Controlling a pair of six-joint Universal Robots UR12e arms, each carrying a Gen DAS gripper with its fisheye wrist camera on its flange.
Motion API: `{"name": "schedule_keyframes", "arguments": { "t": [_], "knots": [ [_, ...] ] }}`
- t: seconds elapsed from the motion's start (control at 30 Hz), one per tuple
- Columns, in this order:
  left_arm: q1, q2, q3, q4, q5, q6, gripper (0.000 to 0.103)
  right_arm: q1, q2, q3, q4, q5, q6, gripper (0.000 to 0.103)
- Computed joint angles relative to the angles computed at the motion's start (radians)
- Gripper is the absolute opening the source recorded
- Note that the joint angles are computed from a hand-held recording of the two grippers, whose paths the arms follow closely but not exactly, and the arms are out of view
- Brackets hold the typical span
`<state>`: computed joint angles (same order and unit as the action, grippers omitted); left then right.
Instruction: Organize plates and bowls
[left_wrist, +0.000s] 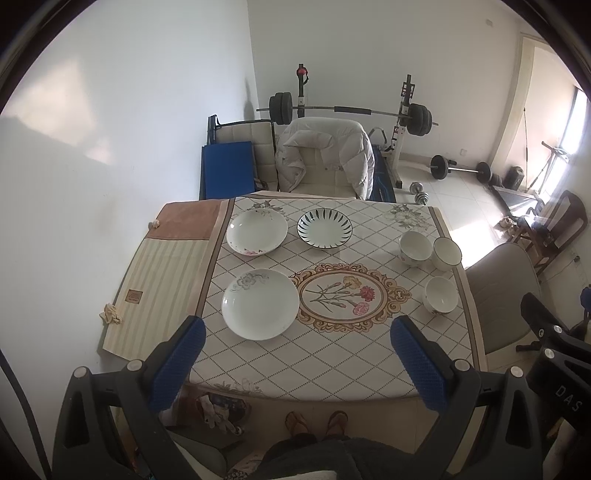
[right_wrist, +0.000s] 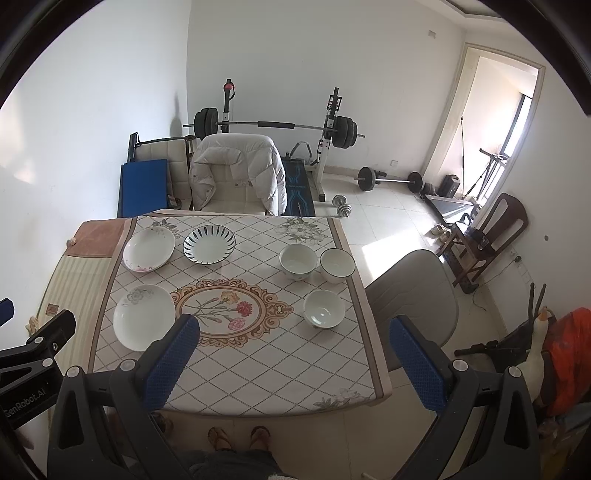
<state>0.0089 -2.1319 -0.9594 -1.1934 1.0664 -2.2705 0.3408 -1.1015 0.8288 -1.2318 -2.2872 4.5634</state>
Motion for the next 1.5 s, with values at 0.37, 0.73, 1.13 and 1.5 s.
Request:
{"name": "schedule_keyframes", "arguments": {
  "t": [0.37, 0.73, 1.13, 1.5],
  "knots": [
    [0.002, 0.002, -0.004, 0.0, -0.002, 0.0, 0.102, -0.001, 0.003, -0.005, 0.004, 0.003, -0.002, 0.103],
    [0.007, 0.005, -0.016, 0.015, -0.014, 0.007, 0.102, 0.001, 0.02, -0.039, 0.027, -0.003, 0.002, 0.103],
    [0.004, 0.002, -0.009, 0.013, -0.023, 0.016, 0.102, 0.0, 0.017, -0.039, 0.036, -0.009, 0.016, 0.103],
    [-0.014, -0.032, 0.006, 0.074, 0.017, -0.073, 0.102, -0.035, -0.031, 0.071, -0.097, 0.042, -0.033, 0.103]
  ]
}}
